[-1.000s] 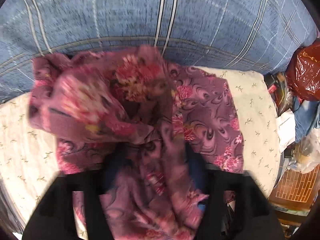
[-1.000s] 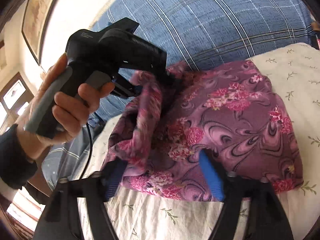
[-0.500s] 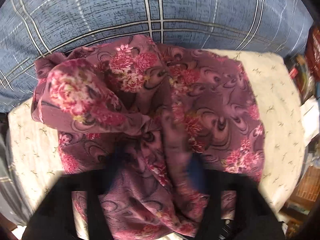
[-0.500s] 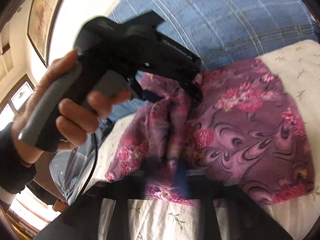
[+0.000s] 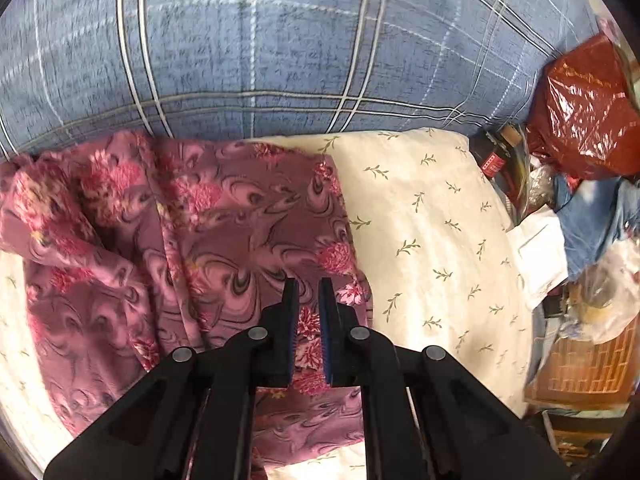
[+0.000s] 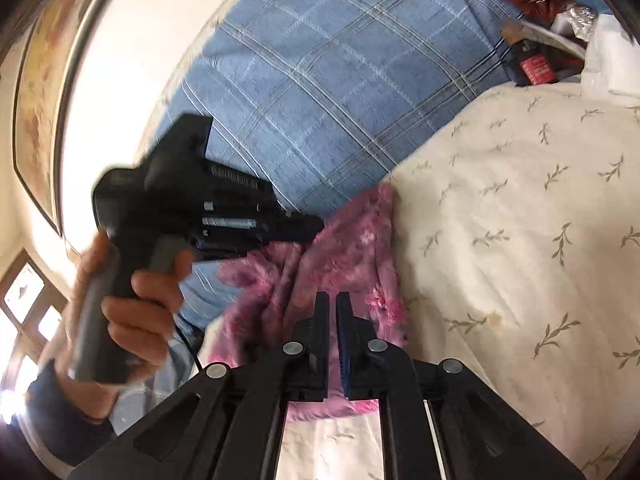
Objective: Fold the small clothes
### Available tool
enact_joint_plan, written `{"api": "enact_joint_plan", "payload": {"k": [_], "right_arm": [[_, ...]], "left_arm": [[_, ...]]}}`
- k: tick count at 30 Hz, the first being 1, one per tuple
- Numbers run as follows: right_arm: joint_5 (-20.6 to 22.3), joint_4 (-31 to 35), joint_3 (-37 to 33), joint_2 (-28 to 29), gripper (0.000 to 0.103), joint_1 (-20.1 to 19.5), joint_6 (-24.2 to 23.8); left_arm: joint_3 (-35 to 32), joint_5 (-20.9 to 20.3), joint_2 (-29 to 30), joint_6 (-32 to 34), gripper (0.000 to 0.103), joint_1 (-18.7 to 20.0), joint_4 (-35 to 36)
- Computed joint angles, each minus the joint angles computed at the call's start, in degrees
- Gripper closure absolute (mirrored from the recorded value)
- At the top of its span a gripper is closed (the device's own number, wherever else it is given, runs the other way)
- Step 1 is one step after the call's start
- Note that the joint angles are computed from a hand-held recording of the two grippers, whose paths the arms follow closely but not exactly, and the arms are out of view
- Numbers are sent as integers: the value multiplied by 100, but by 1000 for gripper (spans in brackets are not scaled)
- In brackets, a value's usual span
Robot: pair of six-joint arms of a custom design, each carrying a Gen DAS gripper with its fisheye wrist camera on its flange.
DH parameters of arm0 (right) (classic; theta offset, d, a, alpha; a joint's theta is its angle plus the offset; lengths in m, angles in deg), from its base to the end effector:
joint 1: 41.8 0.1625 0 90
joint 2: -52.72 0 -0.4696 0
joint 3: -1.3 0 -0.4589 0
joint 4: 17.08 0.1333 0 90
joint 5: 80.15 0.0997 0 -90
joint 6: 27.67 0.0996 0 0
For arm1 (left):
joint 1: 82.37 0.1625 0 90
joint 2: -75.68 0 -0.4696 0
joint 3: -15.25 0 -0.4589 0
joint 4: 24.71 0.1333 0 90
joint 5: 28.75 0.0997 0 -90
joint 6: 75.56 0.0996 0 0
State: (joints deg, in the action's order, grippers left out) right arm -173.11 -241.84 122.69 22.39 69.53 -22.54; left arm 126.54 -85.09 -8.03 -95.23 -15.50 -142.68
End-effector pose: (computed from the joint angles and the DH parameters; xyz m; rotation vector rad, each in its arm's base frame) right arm 0.3149 -0.4542 -0.0622 -0.3665 2.7816 -1.1117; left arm -0.0460 -0.5876 0.3346 0.0753 2.5805 -0.2931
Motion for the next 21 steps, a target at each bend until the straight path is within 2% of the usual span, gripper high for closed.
{"api": "enact_joint_plan", "payload": {"k": [1, 2, 3, 4, 5, 8, 10, 13, 17, 19, 20, 21], "right_arm": [[313, 109, -29, 7, 91, -50, -88], [593, 154, -32, 23, 76, -67, -166], [711, 172, -52, 61, 41, -21, -234], [788, 317, -113, 92, 24, 73, -392], [765, 393, -203, 175, 15, 131, -506], [580, 768, -454, 358, 15, 345, -782], [422, 932, -616, 492, 15, 436, -841], [547, 1139, -773, 604, 19, 432, -814], [575, 1201, -875, 720, 42, 412, -784], [665, 1325, -878, 712, 58, 357, -719], [727, 1394, -890, 709, 76, 324, -678], [825, 1483, -909, 701, 93, 279, -634]], "left_arm": [[-93, 110, 11, -80, 88, 19, 211], [-184, 199, 20, -254, 79, -27, 534], [-309, 282, 50, -371, 52, -7, 871], [-419, 421, 72, -526, 34, 1, 1221], [-489, 664, 63, -648, 34, -23, 1536], [-614, 1252, 37, -901, 34, -115, 2296], [-656, 1249, 35, -938, 30, -106, 2536], [-623, 1342, 59, -1083, 30, -78, 2855], [-475, 1599, 242, -1349, 29, -44, 2993], [-398, 1551, 194, -1411, 30, 0, 2829], [-340, 1548, 130, -1418, 32, 4, 2710], [-256, 1585, 17, -1433, 49, -6, 2590]]}}
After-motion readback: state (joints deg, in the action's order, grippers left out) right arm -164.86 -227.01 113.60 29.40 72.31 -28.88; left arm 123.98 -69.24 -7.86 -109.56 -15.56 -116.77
